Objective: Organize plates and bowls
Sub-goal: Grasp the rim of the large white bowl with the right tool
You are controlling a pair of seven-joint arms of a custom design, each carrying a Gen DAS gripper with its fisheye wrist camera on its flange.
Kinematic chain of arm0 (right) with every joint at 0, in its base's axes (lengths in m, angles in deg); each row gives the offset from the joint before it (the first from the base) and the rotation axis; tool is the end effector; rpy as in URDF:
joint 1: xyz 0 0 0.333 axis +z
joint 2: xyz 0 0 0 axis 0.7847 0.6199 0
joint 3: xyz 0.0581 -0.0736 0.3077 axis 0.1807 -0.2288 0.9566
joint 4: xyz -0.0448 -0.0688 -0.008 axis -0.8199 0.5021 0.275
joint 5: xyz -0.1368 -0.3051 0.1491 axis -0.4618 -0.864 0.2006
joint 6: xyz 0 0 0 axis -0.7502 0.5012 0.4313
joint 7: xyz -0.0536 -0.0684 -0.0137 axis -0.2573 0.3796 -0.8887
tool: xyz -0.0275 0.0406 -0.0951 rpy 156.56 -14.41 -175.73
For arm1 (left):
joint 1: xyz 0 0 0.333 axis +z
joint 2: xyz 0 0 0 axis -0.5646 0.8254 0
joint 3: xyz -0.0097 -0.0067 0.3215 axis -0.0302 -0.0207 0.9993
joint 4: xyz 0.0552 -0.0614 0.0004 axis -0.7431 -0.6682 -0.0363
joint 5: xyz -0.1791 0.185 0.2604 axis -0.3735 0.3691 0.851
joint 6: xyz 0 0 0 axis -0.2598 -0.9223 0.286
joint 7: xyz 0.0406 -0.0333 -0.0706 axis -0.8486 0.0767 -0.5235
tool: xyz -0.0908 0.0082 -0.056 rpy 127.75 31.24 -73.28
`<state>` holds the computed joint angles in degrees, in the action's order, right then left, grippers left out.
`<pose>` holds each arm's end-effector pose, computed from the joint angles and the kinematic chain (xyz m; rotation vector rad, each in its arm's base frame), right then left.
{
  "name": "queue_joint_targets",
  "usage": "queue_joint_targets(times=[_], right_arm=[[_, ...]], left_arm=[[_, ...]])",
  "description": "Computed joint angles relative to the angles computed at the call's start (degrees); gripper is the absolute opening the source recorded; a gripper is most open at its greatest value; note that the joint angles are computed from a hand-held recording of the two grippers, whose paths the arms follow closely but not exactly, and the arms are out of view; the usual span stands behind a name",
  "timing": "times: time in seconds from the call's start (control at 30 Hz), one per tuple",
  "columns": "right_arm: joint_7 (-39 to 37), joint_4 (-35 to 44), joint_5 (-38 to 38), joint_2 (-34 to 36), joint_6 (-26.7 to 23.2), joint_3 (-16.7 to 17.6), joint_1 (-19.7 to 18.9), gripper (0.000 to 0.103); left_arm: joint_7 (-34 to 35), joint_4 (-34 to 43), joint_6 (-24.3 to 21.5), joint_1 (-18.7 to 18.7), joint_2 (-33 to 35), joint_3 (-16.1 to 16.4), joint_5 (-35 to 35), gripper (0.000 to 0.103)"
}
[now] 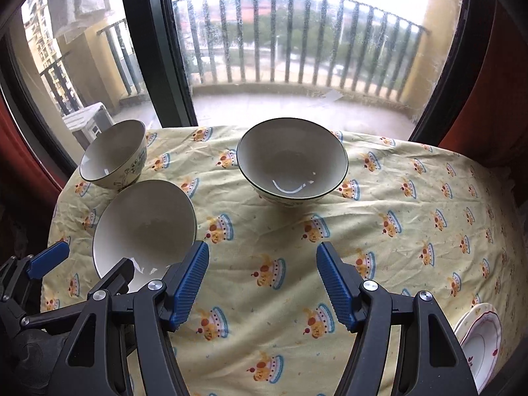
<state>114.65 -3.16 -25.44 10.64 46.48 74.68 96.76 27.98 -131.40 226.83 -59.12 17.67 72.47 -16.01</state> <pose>0.4916 0.4959 0.5025 -1.6086 2.1938 -0.6537 0.5393 -0.3619 0.4875 -1.6085 2.2214 -0.5684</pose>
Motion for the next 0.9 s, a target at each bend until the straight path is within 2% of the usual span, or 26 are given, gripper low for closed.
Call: queue_joint_targets(times=[0.13, 0.2, 0.27, 0.4, 0.5, 0.57, 0.6, 0.67, 0.73, 0.9], right_arm=[[-1.0, 6.8, 1.0, 5.1, -0.6, -0.9, -0.1, 0.071], [-1.5, 9.6, 1.8, 7.3, -0.5, -1.5, -0.1, 0.071], [-1.8, 11.6, 2.6, 8.9, 0.3, -2.1, 0.0, 0.071], [-2.6, 15.5, 6.3, 12.0, 1.0, -2.5, -0.7, 0.070], [-5.2, 20.2, 7.3, 14.9, -1.2, -3.3, -0.1, 0.056], [-6.8, 22.9, 8.6, 16.6, -2.6, -3.6, 0.0, 0.041], [-7.5, 24.2, 9.3, 17.4, -3.5, -3.8, 0.0, 0.038], [-9.7, 25.4, 10.3, 18.4, -3.8, -3.8, 0.1, 0.022], [-10.0, 24.6, 10.8, 18.2, -2.5, -4.0, 0.4, 0.015], [-8.0, 22.6, 10.7, 17.3, -1.5, -4.7, 1.0, 0.015]], left_arm=[[0.3, 3.3, -0.3, 0.3, 3.1, 1.0, 0.4, 0.083], [1.2, 4.5, 0.3, 0.7, 4.6, 1.2, -0.7, 0.079], [2.0, 5.9, -0.1, 1.0, 6.0, 1.2, -2.5, 0.069], [2.2, 7.7, -1.3, 0.8, 7.6, 1.9, -4.5, 0.067], [2.0, 8.1, -1.6, 0.2, 8.3, 2.5, -3.9, 0.054], [2.6, 8.5, -2.1, 0.9, 8.8, 2.0, -5.9, 0.041], [2.8, 8.7, -1.8, 1.6, 9.0, 1.5, -7.9, 0.041], [2.9, 8.7, -0.7, 2.3, 9.0, 1.3, -10.2, 0.040], [3.9, 8.7, -0.1, 2.2, 9.1, 1.5, -10.4, 0.040], [5.4, 8.3, -0.5, 1.4, 9.0, 2.1, -9.3, 0.040]])
